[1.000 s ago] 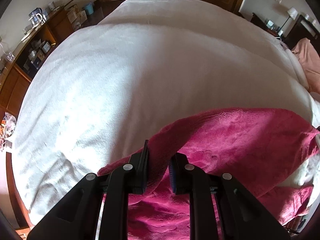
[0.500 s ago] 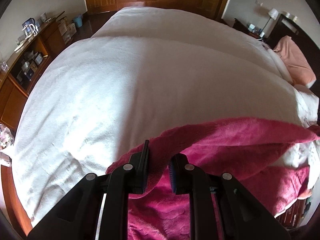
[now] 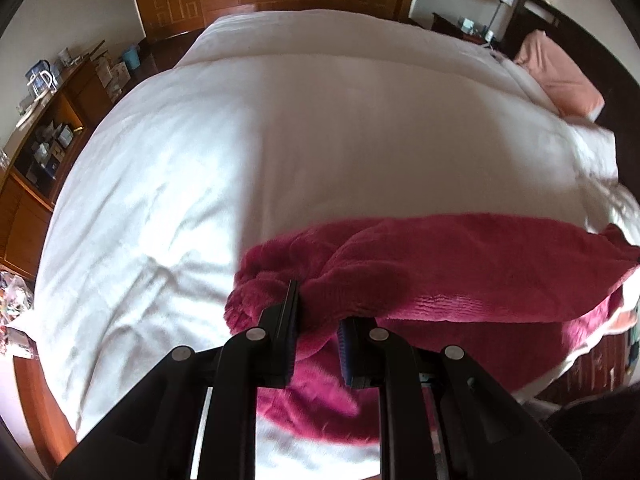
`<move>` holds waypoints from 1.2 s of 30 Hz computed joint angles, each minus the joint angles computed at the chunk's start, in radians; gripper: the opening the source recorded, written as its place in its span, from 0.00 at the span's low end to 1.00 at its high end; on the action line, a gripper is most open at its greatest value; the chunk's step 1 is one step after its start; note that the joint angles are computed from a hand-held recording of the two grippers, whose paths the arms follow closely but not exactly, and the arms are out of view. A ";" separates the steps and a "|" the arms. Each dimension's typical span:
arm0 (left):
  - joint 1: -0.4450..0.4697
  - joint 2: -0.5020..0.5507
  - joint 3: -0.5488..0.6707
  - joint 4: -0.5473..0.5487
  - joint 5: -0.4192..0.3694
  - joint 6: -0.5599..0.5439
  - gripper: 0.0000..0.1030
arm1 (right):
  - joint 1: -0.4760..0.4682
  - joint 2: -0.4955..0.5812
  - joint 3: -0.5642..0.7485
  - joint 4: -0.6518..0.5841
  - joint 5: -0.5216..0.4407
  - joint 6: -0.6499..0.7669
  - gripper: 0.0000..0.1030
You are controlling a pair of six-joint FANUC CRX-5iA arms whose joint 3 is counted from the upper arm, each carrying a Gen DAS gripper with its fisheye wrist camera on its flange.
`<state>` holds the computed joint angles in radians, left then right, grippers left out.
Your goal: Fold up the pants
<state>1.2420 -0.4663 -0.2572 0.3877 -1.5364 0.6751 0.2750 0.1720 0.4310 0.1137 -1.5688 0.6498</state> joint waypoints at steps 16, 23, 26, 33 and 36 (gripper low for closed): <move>0.084 -0.234 -0.165 -0.228 -0.076 -0.087 0.16 | -0.042 -0.132 -0.290 -0.019 0.047 0.108 0.05; -0.009 -0.283 -0.188 -0.348 -0.073 0.018 0.17 | -0.080 -0.111 -0.325 -0.048 0.082 0.201 0.05; -0.042 -0.316 -0.192 -0.388 -0.083 0.051 0.17 | -0.091 -0.100 -0.322 -0.066 0.090 0.239 0.05; -0.148 -0.344 -0.208 -0.554 -0.082 0.190 0.17 | -0.131 -0.085 -0.313 -0.127 0.099 0.316 0.05; -0.056 -0.371 -0.214 -0.514 -0.105 0.173 0.17 | -0.147 -0.082 -0.313 -0.150 0.106 0.342 0.05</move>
<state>1.1857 -0.8376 -0.4710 -0.1259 -1.6413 0.8478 0.1282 0.0897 0.1178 -0.0361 -1.4632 0.9921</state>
